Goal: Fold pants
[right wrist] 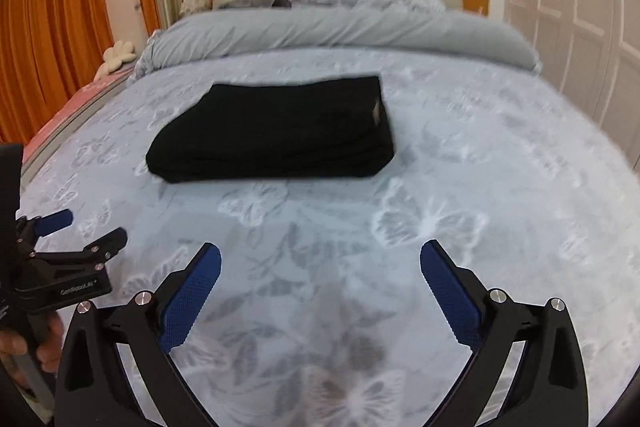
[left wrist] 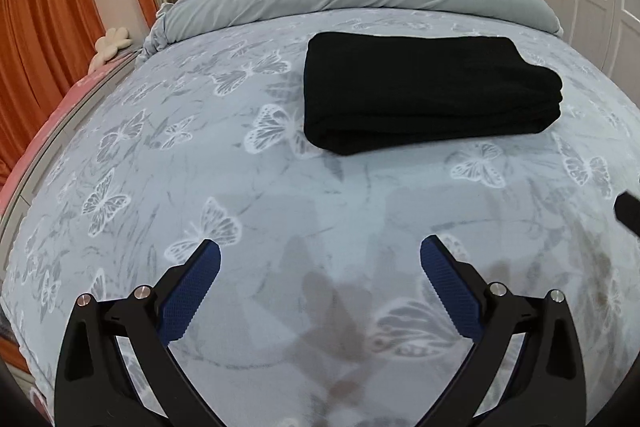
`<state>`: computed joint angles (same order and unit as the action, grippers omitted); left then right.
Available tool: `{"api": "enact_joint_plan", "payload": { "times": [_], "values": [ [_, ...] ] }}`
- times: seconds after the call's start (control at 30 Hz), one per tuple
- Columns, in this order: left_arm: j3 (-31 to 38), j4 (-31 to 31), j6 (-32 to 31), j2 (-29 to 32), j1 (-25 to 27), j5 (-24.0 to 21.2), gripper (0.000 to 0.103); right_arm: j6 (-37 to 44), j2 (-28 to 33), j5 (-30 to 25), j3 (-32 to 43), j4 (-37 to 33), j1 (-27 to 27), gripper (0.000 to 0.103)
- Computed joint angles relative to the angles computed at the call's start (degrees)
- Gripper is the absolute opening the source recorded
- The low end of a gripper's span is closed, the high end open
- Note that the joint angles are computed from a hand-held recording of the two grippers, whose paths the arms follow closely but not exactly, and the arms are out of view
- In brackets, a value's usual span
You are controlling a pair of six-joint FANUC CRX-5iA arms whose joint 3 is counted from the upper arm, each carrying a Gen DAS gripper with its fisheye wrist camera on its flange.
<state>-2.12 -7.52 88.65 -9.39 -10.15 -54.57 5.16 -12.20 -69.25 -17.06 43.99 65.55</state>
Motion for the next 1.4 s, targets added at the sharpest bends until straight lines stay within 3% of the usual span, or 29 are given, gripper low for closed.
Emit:
{"api": "enact_joint_plan", "payload": {
  "times": [0.07,0.13,0.23,0.27,0.33,0.5,0.53,0.57,0.6,0.63,0.7,0.77,0.83,0.9,0.93,0.97,1.0,1.07,1.1,1.13,1.17,1.23,1.33,1.37,1.4],
  "values": [
    [-0.1,1.8,-0.5,-0.2,1.1,0.8,0.098,1.6,-0.2,1.3,0.4,-1.0,-0.3,0.098],
    [-0.4,11.9,-7.9,0.6,4.9,2.3,0.098,2.2,-1.0,4.5,0.0,-0.2,-1.7,0.098],
    [3.9,22.2,-12.2,6.1,8.8,0.5,0.098,9.3,1.2,9.0,4.3,-3.7,-9.0,0.098],
    [5.7,25.7,-12.6,8.9,9.9,-0.3,0.098,11.9,2.8,11.1,6.7,-6.7,-12.9,0.098],
    [13.5,28.9,-8.5,17.5,11.3,-6.1,0.098,18.4,6.7,14.4,12.3,-16.2,-20.6,0.098],
    [24.4,35.8,-5.3,32.2,11.3,-16.3,0.094,31.3,17.1,13.4,24.6,-39.0,-32.8,0.095],
    [25.5,33.8,-4.6,32.7,10.4,-16.1,0.089,34.0,18.2,13.9,25.6,-43.1,-33.8,0.072],
    [25.2,34.3,-6.2,32.4,9.9,-14.7,0.073,34.9,17.8,15.0,25.2,-44.3,-33.9,0.059],
    [26.0,36.7,-7.7,33.1,9.9,-16.3,0.042,35.2,17.0,16.1,24.6,-44.0,-33.4,0.049],
    [26.7,36.2,-6.2,32.6,9.9,-16.8,0.033,35.0,16.1,16.6,24.1,-42.3,-32.6,0.037],
    [26.7,37.9,-7.7,30.9,10.1,-17.3,0.030,33.8,12.9,18.7,22.2,-39.5,-30.7,0.034],
    [24.8,39.3,-9.5,28.3,10.6,-17.6,0.031,32.0,9.5,20.5,19.8,-37.4,-29.2,0.033],
    [23.0,38.9,-9.6,26.8,11.0,-18.9,0.035,32.8,9.1,18.4,19.3,-38.5,-29.2,0.036],
    [23.1,35.0,-8.0,27.6,10.2,-21.4,0.041,31.4,9.8,15.1,17.4,-39.9,-29.6,0.045],
    [22.0,33.0,-7.5,27.6,9.9,-21.3,0.047,29.4,9.4,15.0,15.7,-40.2,-29.6,0.055],
    [18.6,34.1,-7.2,25.8,10.4,-18.7,0.048,27.0,7.9,16.6,14.1,-40.3,-29.6,0.056],
    [16.3,35.3,-7.3,24.2,10.9,-17.0,0.048,23.5,6.9,15.2,14.0,-37.4,-28.4,0.057],
    [14.8,34.4,-6.8,21.3,11.3,-14.3,0.050,18.1,4.9,12.7,12.2,-24.1,-23.8,0.063],
    [14.2,33.3,-6.8,19.8,11.1,-11.8,0.066,15.4,4.4,11.9,10.9,-17.5,-21.7,0.073],
    [14.3,32.0,-6.8,19.2,10.7,-9.8,0.085,14.4,4.4,11.3,10.5,-13.9,-20.8,0.097],
    [15.6,30.1,-6.5,19.6,10.0,-8.6,0.090,16.1,5.5,12.3,11.2,-13.4,-21.3,0.098],
    [18.9,29.3,-6.4,22.5,9.4,-10.5,0.090,22.5,9.4,11.2,16.1,-20.4,-24.3,0.098],
    [23.0,32.8,-5.9,28.7,10.1,-17.5,0.089,27.9,13.8,10.8,20.1,-30.3,-28.9,0.098],
    [23.9,32.5,-4.4,30.1,10.0,-19.1,0.087,30.3,15.3,11.1,21.5,-35.2,-30.6,0.084],
    [24.0,32.8,-3.6,30.9,9.9,-19.5,0.075,32.6,15.2,13.4,21.5,-41.1,-32.2,0.076]
  ]
}}
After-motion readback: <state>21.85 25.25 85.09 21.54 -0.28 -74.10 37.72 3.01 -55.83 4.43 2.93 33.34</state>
